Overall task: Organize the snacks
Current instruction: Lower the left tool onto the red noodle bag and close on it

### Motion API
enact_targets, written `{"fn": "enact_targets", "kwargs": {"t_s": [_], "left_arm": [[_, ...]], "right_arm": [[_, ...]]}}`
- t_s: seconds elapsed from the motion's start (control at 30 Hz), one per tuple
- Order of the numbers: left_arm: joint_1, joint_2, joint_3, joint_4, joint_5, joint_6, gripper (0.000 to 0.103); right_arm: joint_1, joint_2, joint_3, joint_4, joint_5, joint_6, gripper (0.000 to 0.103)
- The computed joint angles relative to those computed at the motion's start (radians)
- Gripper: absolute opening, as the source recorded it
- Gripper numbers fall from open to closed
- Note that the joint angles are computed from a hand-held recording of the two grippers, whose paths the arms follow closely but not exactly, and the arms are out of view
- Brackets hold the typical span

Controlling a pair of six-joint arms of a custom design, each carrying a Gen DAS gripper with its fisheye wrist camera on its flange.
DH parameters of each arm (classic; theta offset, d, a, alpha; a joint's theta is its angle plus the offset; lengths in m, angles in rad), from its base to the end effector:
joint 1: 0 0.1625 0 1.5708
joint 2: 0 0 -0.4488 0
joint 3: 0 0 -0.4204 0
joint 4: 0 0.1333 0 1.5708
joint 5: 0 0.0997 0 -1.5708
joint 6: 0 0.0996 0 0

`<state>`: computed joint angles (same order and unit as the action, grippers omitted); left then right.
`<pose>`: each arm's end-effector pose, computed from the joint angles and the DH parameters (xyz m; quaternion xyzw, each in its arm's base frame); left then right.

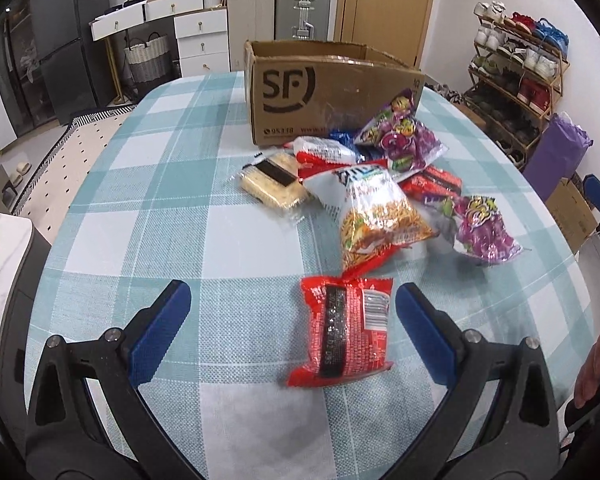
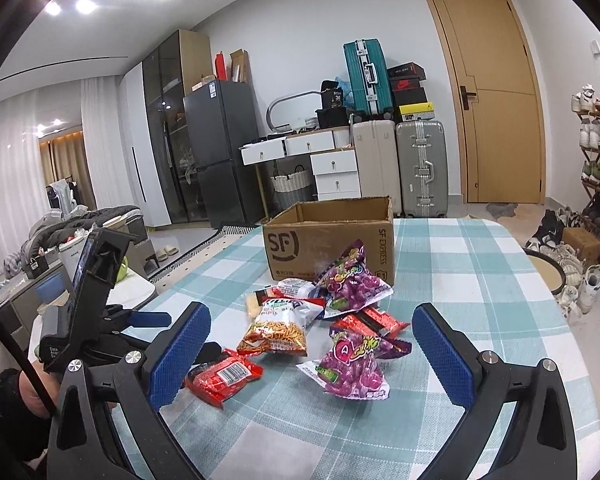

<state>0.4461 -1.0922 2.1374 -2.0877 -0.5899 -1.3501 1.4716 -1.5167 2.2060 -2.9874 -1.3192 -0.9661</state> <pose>-0.3360 -0.4002 0.0991 0.0264 0.8600 -0.3543 0.3664 0.1091 -0.5006 0.3375 0.4299 -0.8227 0.3635 0.0782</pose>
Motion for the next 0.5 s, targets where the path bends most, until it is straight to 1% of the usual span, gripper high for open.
{"fn": "enact_targets", "kwargs": {"t_s": [0.17, 0.27, 0.3, 0.4, 0.47, 0.5], "left_arm": [[0.025, 0.019, 0.001, -0.012, -0.031, 0.003, 0.102], [0.036, 0.019, 0.023, -0.088, -0.048, 0.038, 0.102], [0.038, 0.017, 0.024, -0.084, -0.048, 0.029, 0.102], [0.043, 0.017, 0.026, -0.112, -0.059, 0.056, 0.102], [0.043, 0.019, 0.028, -0.129, -0.069, 0.080, 0.101], [0.043, 0.023, 0.028, -0.145, -0.080, 0.097, 0.098]], "right_arm": [[-0.007, 0.003, 0.003, 0.001, -0.002, -0.003, 0.103], [-0.011, 0.001, 0.004, 0.008, -0.001, -0.002, 0.103], [-0.013, -0.001, 0.006, 0.010, 0.001, -0.002, 0.103], [-0.016, 0.004, 0.004, 0.012, 0.000, 0.003, 0.103], [-0.020, 0.000, 0.007, 0.015, 0.003, 0.006, 0.103], [-0.020, -0.001, 0.009, 0.013, 0.002, 0.007, 0.103]]}}
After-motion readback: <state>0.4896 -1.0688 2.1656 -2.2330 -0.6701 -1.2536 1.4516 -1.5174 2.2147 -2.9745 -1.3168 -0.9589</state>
